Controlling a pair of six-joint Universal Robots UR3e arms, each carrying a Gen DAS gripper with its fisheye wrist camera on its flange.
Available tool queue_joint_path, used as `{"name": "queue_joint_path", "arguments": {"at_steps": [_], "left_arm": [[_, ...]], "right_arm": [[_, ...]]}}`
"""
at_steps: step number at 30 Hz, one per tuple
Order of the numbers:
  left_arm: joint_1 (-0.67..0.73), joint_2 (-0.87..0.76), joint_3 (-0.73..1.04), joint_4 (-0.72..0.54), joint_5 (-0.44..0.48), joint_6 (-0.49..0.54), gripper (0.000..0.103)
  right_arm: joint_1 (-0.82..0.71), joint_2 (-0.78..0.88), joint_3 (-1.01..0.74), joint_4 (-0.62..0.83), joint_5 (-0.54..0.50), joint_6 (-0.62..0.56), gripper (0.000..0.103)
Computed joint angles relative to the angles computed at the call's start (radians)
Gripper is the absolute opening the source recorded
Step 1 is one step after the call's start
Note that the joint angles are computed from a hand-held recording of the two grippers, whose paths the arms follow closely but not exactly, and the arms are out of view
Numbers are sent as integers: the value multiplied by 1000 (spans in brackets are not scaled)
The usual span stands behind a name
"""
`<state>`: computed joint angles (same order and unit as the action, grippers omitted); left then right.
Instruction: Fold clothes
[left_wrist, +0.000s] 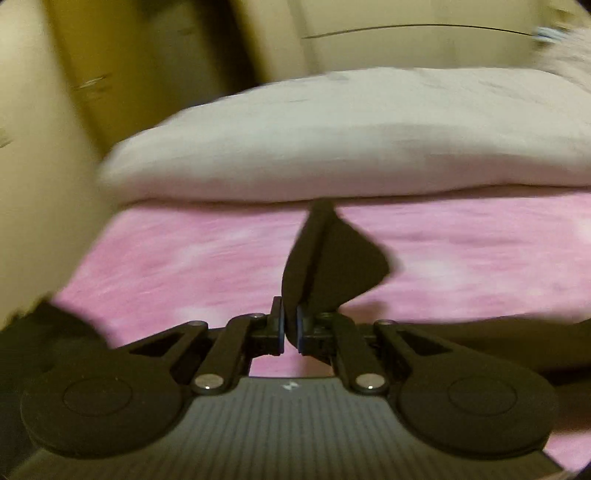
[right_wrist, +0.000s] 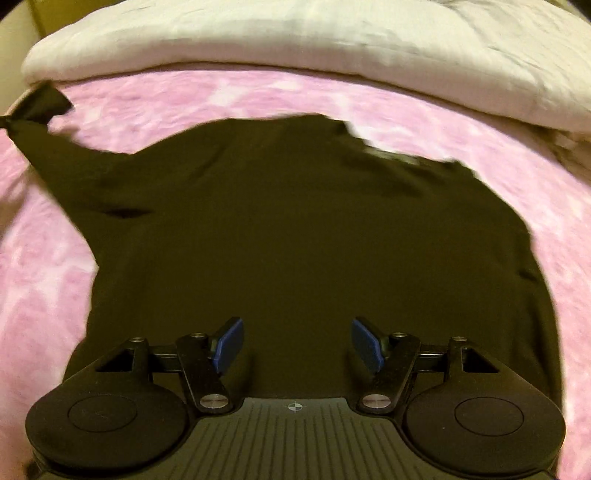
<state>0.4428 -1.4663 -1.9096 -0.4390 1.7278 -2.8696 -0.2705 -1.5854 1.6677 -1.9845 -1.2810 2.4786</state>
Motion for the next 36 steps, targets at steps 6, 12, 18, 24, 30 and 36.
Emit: {"name": "queue_joint_path", "arguments": {"at_steps": [6, 12, 18, 24, 30, 36], "left_arm": [[207, 80, -57, -196, -60, -13, 12], [126, 264, -134, -185, -32, -17, 23], [-211, 113, 3, -189, -189, 26, 34], [-520, -463, 449, -154, -277, 20, 39], [-627, -793, 895, -442, -227, 32, 23], [-666, -755, 906, -389, -120, 6, 4]], "right_arm": [[145, 90, -64, 3, 27, 51, 68], [65, 61, -90, 14, 27, -20, 68], [-84, 226, -277, -25, 18, -106, 68], [-138, 526, -577, 8, 103, -314, 68], [-158, 736, -776, 67, 117, -445, 66], [-179, 843, -1012, 174, 155, -387, 4]]}}
